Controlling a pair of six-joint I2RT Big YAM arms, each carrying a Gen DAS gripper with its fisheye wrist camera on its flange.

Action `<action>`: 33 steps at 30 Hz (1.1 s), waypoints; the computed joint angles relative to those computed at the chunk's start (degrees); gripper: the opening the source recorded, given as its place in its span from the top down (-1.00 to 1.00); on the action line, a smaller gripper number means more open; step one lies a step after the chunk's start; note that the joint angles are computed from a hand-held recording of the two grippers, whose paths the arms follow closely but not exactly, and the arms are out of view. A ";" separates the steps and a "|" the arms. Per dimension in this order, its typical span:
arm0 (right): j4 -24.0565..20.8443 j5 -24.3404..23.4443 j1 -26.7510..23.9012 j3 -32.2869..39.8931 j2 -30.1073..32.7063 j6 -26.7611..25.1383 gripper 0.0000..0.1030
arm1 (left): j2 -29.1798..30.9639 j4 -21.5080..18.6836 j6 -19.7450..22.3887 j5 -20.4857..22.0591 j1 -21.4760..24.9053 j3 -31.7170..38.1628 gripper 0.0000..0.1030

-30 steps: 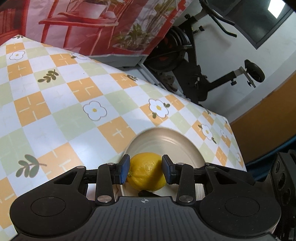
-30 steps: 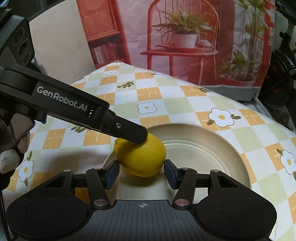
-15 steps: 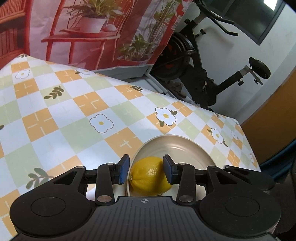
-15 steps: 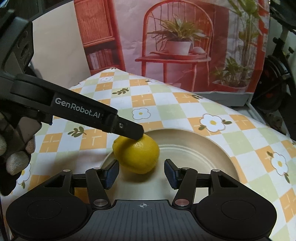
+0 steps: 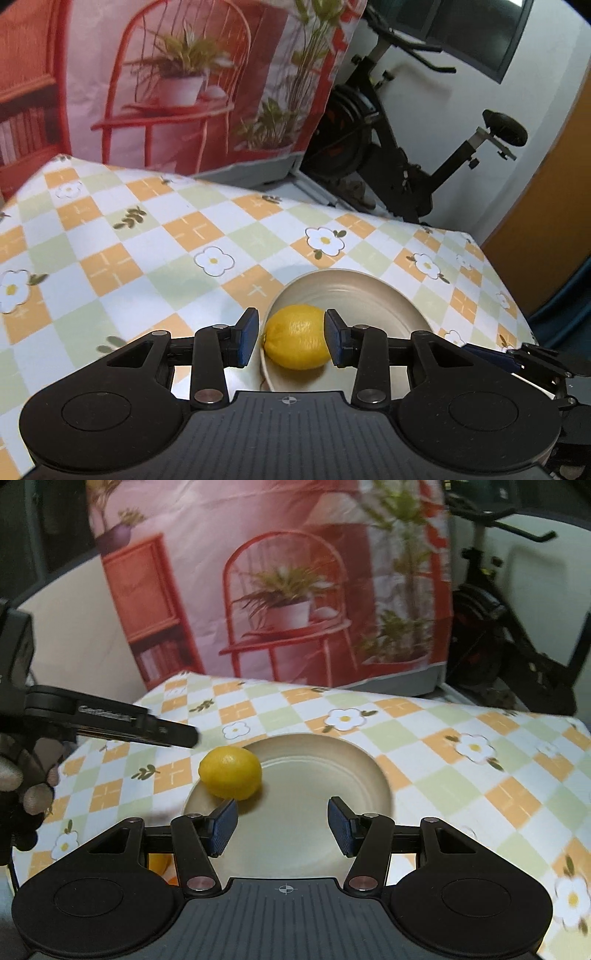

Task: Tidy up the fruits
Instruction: 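Carry the lemon over the beige plate and open the left gripper, then withdraw the left tool and move it toward the red apple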

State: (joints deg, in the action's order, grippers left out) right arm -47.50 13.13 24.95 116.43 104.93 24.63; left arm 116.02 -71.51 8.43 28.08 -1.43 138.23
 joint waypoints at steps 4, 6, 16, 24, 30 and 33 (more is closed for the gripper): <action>3.70 2.79 1.38 -7.15 -4.77 2.81 0.02 | -6.27 4.98 0.08 0.14 0.99 -8.81 0.20; 4.55 3.94 2.22 -9.93 -6.55 3.62 0.02 | -9.43 7.35 0.08 0.08 1.36 -13.18 0.20; 4.33 7.07 5.80 -16.85 -11.24 7.40 0.02 | -19.75 12.80 -0.81 0.62 2.56 -27.71 0.20; 4.39 6.86 7.54 -17.42 -11.74 7.75 0.02 | -23.59 13.17 3.26 1.27 3.25 -33.44 0.20; 3.90 7.12 8.84 -16.91 -11.84 6.91 0.02 | -26.13 12.94 5.72 1.25 3.64 -36.83 0.20; 3.84 7.02 9.10 -17.28 -12.22 6.99 0.02 | -26.86 13.11 6.11 1.40 3.83 -37.51 0.20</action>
State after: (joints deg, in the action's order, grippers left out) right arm -43.67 20.15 34.06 99.15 92.71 31.62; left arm 89.16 -58.40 14.54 29.48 2.41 100.72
